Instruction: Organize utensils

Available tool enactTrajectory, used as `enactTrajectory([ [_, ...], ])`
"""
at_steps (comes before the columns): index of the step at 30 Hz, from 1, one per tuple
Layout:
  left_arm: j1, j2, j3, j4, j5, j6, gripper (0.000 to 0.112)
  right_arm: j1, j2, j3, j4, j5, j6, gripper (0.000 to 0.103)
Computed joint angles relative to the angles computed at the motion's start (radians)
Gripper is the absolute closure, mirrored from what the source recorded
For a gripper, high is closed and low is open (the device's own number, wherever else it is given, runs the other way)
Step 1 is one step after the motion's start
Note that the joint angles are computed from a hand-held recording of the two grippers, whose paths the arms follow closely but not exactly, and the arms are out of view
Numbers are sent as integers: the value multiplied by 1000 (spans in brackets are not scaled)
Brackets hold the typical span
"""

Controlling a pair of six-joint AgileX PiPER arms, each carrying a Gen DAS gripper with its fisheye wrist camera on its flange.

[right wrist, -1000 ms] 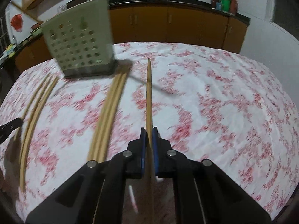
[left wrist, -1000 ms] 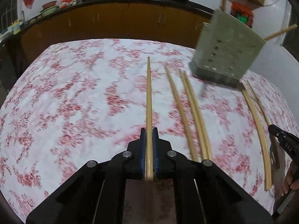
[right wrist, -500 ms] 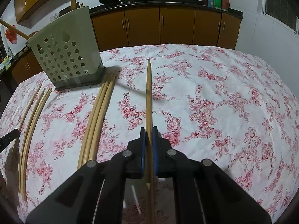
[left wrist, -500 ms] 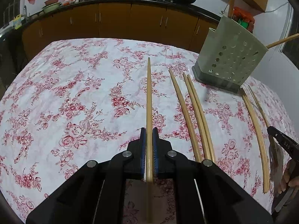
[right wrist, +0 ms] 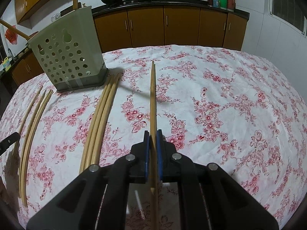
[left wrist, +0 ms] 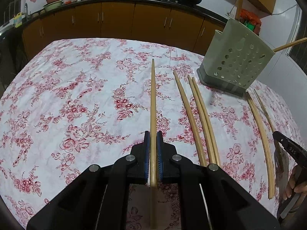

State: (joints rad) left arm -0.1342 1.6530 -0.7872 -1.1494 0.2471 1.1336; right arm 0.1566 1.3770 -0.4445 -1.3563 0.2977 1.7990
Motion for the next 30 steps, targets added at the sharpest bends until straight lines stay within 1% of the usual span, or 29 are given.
enactTrajectory([
  [13, 4, -1, 3, -15, 2, 18, 103, -17, -13, 8, -4, -27, 4, 93],
  [14, -2, -3, 5, 5, -7, 6, 103, -16, -20, 14, -3, -28, 6, 93],
  [16, -23, -23, 23, 72, -35, -41, 103, 8, -36, 28, 14, -9, 0, 93],
  [17, -28, -34, 37, 82, -43, -41, 103, 21, -47, 37, 26, 0, -6, 93],
  [20, -26, -64, 73, 53, -37, 4, 104, 30, -78, 64, 35, -7, -6, 93],
  [22, -35, -69, 79, 73, -49, -17, 104, 27, -81, 68, 33, -11, -3, 93],
  [24, -45, -68, 77, 109, -62, -52, 104, 42, -77, 64, 39, 9, -3, 94],
  [26, -47, -66, 74, 117, -65, -55, 104, 49, -82, 61, 68, 21, -28, 95],
  [28, -55, -69, 70, 188, -75, -117, 104, 43, -121, 66, 105, 22, -65, 95],
  [30, -35, -93, 68, 139, -54, -64, 104, 54, -183, 66, 140, 56, -101, 95],
])
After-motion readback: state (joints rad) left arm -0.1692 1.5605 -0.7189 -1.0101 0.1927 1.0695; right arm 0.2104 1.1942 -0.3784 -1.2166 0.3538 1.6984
